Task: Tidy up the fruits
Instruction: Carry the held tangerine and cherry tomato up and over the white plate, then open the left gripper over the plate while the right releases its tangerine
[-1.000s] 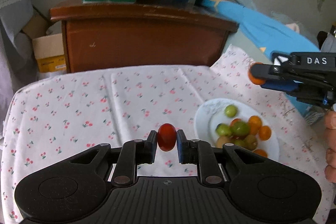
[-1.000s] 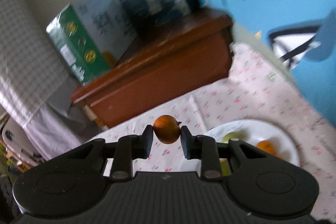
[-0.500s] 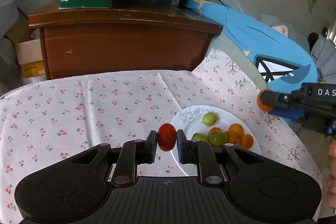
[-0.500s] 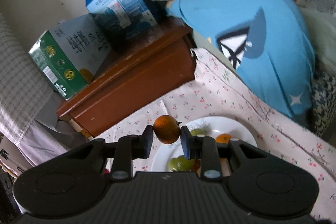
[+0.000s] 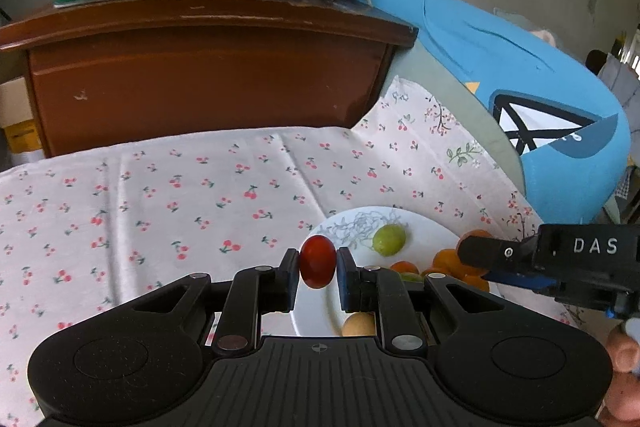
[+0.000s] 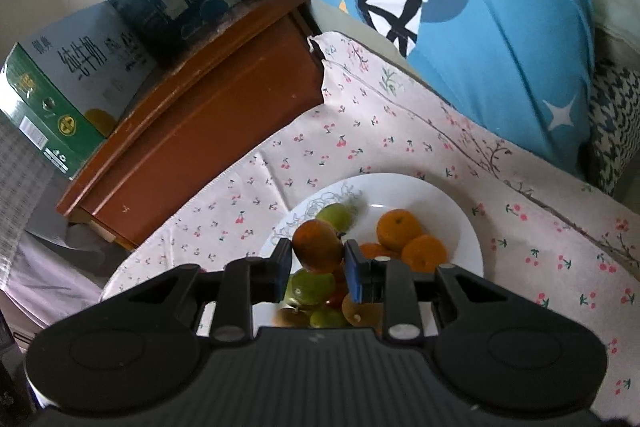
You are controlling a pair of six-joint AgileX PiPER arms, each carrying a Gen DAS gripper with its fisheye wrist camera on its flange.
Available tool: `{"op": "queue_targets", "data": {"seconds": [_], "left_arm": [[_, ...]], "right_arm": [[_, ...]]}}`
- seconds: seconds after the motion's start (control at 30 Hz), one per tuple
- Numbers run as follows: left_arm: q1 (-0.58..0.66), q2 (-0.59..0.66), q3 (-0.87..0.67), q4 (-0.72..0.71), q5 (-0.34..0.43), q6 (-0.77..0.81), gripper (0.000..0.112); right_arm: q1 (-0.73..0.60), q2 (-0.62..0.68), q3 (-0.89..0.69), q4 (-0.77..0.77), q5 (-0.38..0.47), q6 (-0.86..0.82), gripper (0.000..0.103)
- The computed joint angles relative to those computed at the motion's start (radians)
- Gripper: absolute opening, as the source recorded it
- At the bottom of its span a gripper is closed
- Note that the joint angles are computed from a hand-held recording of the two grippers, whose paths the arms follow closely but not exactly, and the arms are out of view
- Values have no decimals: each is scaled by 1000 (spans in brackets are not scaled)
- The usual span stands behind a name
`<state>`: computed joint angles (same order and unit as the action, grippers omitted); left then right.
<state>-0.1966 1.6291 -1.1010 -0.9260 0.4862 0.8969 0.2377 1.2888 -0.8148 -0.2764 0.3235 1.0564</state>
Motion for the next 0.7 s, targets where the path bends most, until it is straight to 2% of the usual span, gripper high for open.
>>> {"op": "queue_targets", "data": {"seconds": [0.4, 0.7], "left_arm": [[-65, 91, -69, 77, -32, -71, 17], [-88, 94, -80, 173, -42, -130, 20]], "right_arm": [[1, 57, -26, -38, 4, 39, 28], [12, 85, -40, -104, 26, 120, 31]]}}
